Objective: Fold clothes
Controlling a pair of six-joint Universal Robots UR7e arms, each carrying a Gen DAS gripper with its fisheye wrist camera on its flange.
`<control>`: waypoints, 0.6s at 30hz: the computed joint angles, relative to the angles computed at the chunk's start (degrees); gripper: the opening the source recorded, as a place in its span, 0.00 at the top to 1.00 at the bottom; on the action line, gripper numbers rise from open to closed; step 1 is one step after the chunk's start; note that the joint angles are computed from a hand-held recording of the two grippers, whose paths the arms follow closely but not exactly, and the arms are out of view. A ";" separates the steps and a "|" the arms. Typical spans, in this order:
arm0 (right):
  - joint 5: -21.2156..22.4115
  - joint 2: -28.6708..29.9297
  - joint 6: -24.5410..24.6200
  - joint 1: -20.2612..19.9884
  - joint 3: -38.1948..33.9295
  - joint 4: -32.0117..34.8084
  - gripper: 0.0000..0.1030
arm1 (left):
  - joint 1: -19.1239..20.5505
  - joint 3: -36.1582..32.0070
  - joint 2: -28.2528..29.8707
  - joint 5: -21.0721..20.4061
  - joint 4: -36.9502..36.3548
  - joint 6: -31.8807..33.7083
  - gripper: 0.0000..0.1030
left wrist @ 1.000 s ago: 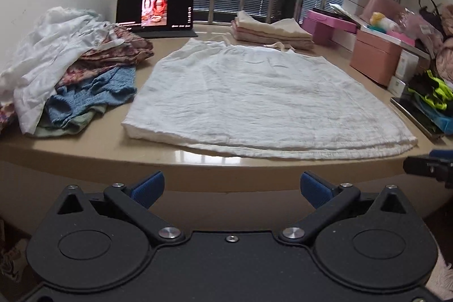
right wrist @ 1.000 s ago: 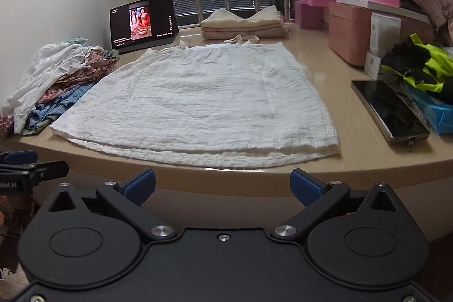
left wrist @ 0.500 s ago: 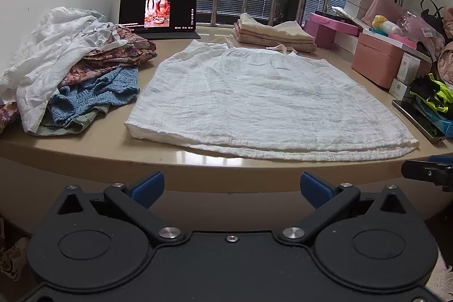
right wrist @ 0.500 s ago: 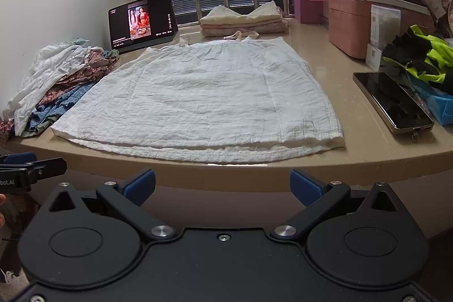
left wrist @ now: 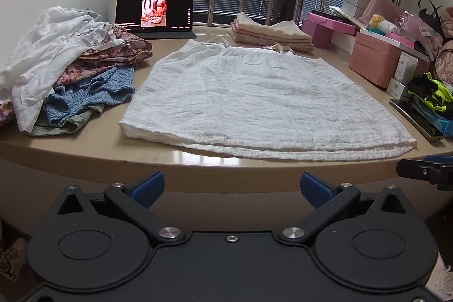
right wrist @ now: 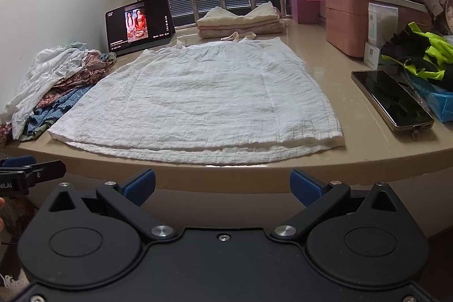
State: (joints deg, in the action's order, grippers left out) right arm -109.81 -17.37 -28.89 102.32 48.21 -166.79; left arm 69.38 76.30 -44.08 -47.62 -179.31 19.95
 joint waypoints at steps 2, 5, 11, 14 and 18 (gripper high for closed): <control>0.10 0.08 0.05 -0.04 -0.10 0.08 0.01 | 0.06 -0.05 0.05 -0.09 0.29 -0.23 0.00; 0.29 0.15 0.19 -0.15 -0.19 0.10 0.01 | 0.18 -0.19 0.11 -0.14 0.57 -0.25 0.00; -0.04 0.86 0.19 -0.22 -1.54 1.09 0.01 | 0.31 -2.43 1.10 0.52 1.02 2.39 0.00; -0.31 1.63 -0.20 -0.22 -3.37 2.27 0.01 | 0.33 -5.15 2.31 1.14 0.81 5.36 0.00; 0.25 3.45 -0.41 -0.10 -8.03 5.52 0.01 | 0.68 -9.44 3.95 0.66 2.34 7.11 0.00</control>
